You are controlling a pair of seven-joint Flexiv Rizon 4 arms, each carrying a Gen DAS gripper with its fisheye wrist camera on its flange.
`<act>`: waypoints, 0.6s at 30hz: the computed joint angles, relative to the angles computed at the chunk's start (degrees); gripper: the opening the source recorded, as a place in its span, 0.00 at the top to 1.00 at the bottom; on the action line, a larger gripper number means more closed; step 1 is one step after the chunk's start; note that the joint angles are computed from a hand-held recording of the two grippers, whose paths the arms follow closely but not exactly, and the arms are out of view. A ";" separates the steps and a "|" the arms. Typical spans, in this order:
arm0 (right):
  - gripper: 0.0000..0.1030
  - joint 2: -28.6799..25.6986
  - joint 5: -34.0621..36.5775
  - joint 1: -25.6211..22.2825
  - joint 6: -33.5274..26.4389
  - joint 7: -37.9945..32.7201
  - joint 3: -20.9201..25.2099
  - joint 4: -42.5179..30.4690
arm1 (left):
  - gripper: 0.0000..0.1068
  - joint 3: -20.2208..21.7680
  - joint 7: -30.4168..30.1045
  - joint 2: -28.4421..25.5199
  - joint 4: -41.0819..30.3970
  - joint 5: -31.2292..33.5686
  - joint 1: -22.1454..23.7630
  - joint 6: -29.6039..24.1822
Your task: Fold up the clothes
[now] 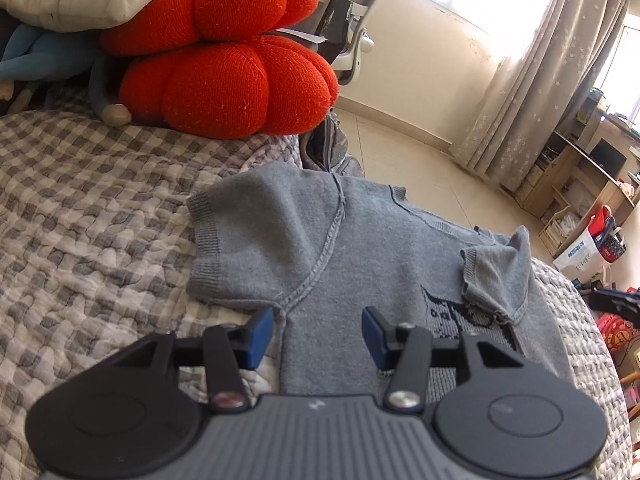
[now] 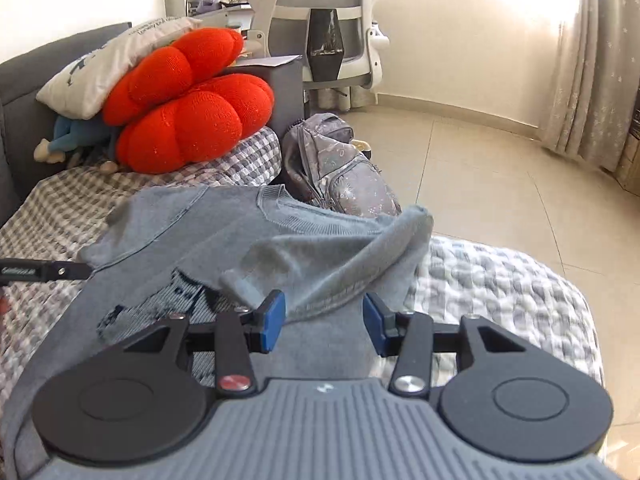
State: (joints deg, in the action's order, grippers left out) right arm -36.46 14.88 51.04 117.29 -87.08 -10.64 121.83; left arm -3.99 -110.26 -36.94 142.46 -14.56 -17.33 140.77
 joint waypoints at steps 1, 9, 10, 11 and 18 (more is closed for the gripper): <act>0.54 -0.98 -3.23 -0.45 -4.44 1.84 -1.36 -3.14 | 0.51 -0.12 -0.07 -0.06 -0.14 0.41 0.31 -0.11; 0.50 -10.01 -9.90 3.49 -21.00 9.73 -6.90 -18.01 | 0.51 0.19 -0.54 -0.55 -0.44 0.88 1.96 -0.98; 0.50 -11.14 -10.63 5.16 -21.94 11.25 -8.89 -18.84 | 0.50 0.35 -0.57 -0.43 -0.18 0.89 2.17 -1.08; 0.50 -12.16 -11.45 6.58 -22.89 12.62 -10.75 -19.49 | 0.50 0.49 -0.60 -0.30 0.09 0.89 2.33 -1.16; 0.83 -12.75 -15.41 6.77 -17.87 16.80 -12.32 -17.42 | 0.50 1.46 -0.96 0.11 2.48 1.26 3.38 0.16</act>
State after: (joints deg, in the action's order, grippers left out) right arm -49.22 -0.52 57.82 99.42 -70.28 -22.96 104.41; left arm -2.53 -111.22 -36.82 144.93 -13.30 -13.94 140.92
